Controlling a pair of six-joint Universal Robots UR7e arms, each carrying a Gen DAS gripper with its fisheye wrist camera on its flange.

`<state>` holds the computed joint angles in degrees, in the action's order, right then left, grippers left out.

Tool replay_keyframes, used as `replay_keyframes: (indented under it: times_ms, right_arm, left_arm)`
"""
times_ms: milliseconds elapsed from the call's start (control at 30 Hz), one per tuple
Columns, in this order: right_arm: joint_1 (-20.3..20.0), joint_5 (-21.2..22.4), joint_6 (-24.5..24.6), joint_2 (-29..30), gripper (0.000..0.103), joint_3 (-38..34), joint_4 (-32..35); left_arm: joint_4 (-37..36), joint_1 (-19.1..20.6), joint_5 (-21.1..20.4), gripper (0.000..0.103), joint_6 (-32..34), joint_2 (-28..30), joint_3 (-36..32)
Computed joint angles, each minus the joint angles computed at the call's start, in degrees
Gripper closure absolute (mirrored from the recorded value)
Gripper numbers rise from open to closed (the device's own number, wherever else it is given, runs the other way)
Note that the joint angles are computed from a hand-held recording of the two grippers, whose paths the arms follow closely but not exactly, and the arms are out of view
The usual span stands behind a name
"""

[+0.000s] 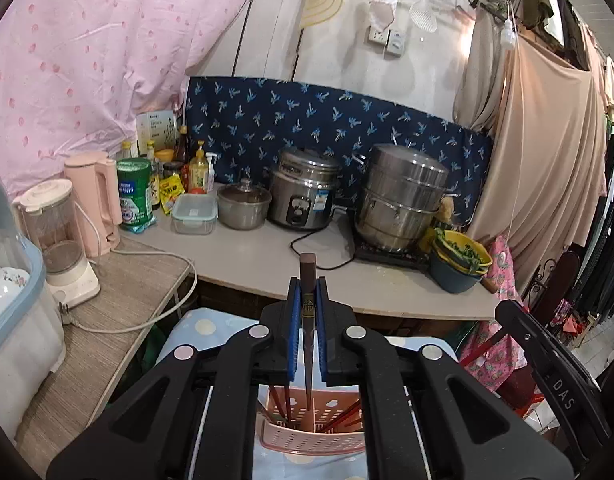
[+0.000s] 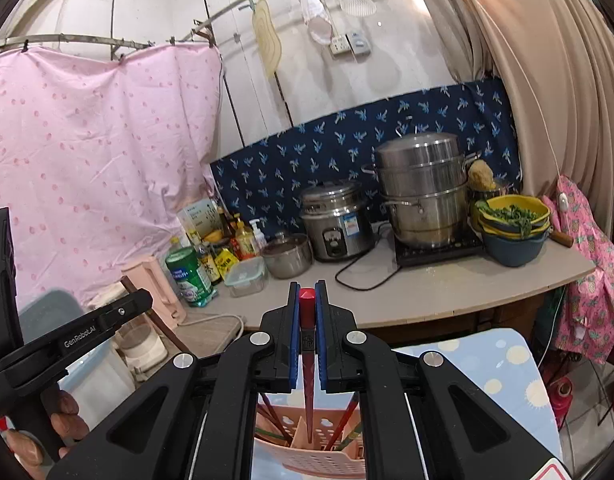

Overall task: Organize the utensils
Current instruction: 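Open both tools to drop the chopsticks into the basket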

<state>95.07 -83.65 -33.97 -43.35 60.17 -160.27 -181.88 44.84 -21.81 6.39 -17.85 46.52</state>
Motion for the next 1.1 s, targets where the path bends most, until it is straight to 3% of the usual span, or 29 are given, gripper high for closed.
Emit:
replay_keyframes:
  times_ms: [433,567,667,1100]
  right_arm:
    - [-1.4,-6.1,-1.3,5.5,0.095,-4.3,4.3]
    - [-1.6,-6.7,-1.4,5.6,0.085,-4.0,4.1]
    - [-1.7,-6.4,-1.5,4.9,0.073,-2.6,3.1]
    - [-1.7,-7.8,-5.0,-1.1,0.071,7.8,-2.9]
  left_arm:
    - [9.9,3.0,-1.3,0.095,-11.0,-1.1,3.8]
    - [12.3,3.1,0.5,0.090,-11.5,-0.3,3.1]
    - [12.0,3.0,0.8,0.081,-11.9,-0.4,3.7]
    - [11.1,1.0,3.9,0.080,-12.5,-2.2,9.1]
